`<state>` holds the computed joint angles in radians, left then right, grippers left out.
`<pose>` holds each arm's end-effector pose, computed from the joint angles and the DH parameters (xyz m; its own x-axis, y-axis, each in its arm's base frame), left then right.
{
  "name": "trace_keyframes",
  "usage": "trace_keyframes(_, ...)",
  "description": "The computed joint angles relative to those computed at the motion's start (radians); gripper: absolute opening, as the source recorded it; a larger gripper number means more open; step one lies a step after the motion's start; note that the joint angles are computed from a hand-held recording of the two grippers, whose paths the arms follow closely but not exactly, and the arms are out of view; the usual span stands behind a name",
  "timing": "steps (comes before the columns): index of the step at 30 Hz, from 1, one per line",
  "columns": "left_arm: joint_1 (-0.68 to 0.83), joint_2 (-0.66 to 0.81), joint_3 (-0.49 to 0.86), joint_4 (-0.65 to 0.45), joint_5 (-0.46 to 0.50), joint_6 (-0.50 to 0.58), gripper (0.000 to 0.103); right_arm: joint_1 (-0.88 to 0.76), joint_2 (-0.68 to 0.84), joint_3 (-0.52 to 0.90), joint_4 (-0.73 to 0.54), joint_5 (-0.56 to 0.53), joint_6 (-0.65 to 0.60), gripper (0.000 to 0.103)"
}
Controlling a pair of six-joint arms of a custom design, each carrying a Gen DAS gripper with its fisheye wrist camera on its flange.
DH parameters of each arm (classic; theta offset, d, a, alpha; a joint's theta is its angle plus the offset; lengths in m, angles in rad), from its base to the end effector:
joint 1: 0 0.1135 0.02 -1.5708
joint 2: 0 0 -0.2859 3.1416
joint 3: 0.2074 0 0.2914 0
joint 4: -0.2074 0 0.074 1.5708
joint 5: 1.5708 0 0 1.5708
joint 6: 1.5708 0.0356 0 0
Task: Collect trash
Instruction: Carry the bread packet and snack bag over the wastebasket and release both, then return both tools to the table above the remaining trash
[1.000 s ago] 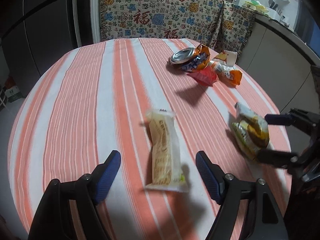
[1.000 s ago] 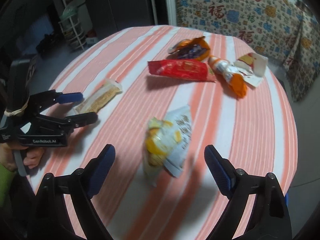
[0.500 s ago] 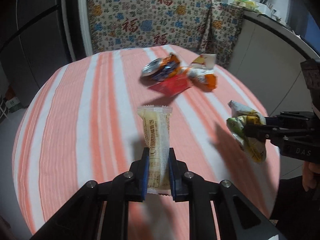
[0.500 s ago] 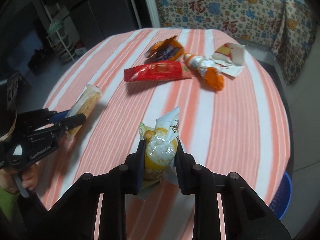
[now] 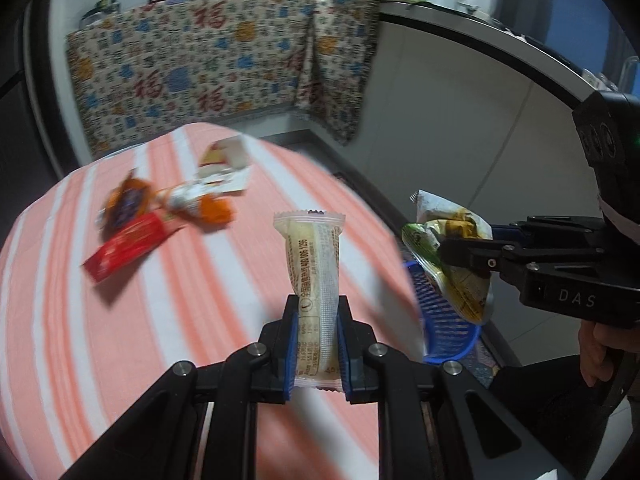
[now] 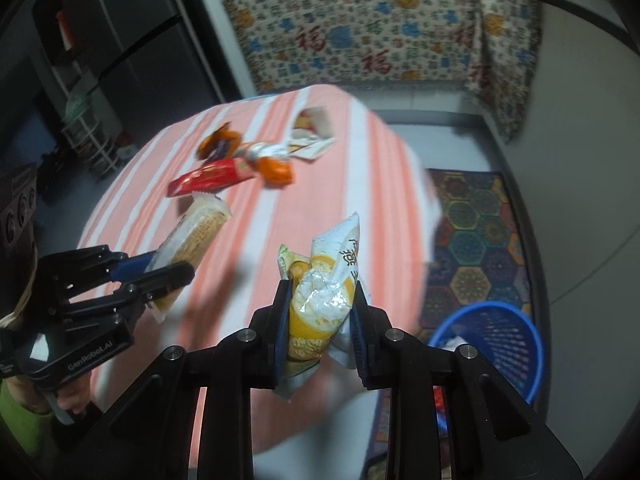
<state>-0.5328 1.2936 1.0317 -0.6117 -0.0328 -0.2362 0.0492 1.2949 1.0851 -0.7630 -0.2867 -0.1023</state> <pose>0.2617 -0.1529 0.2886 -0.7566 0.1746 -0.6301 0.3214 0.9385 -0.1258 0.2936 0.0245 0.2985 -0.8001 -0.1375 -0.5839 -0.2894 0.9411 0.1750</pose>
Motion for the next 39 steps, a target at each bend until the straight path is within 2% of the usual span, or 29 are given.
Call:
trace_keyframes(6,-0.128,0.182,0.123,0.061,0.036,-0.068,0.017,-0.25,-0.01,0.01,-0.042,-0.044,-0.113,0.026)
trace_keyframes(13,-0.222,0.469,0.311,0.142,0.14,-0.146,0.017,-0.494,0.106,0.027,-0.025,-0.077,-0.21,0.027)
trace_keyframes(18,-0.251,0.643,0.447,0.141,0.169,-0.153,0.017,-0.593,0.2,0.032,0.005,-0.096,-0.236,0.027)
trace_keyframes(25,-0.278,0.805,0.589,0.133,0.177,-0.15,0.02,-0.676,0.314,0.037,0.043,-0.131,-0.244,0.028)
trace_keyframes(27,-0.278,0.833,0.602,0.149,0.185,-0.149,0.027,-0.701,0.34,0.041,0.06,-0.169,-0.232,0.032)
trace_keyframes(29,-0.272,0.87,0.625,0.166,0.184,-0.155,0.051,-0.726,0.343,0.031,0.088,-0.209,-0.21,0.046)
trace_keyframes(30,-0.271,0.884,0.634,0.174,0.176,-0.164,0.052,-0.735,0.342,0.024,0.108,-0.213,-0.195,0.051)
trace_keyframes(33,-0.266,0.895,0.644,0.173,0.169,-0.188,0.052,-0.753,0.305,-0.005,0.162,-0.2,-0.171,0.054)
trace_keyframes(35,-0.264,0.855,0.597,0.203,0.155,-0.187,0.052,-0.753,0.255,-0.043,0.227,-0.174,-0.158,0.066)
trace_keyframes(37,-0.272,0.791,0.535,0.224,0.102,-0.167,0.052,-0.755,0.213,-0.076,0.274,-0.149,-0.149,0.085)
trace_keyframes(39,-0.281,0.723,0.473,0.232,0.041,-0.141,0.052,-0.744,0.191,-0.093,0.312,-0.122,-0.134,0.091)
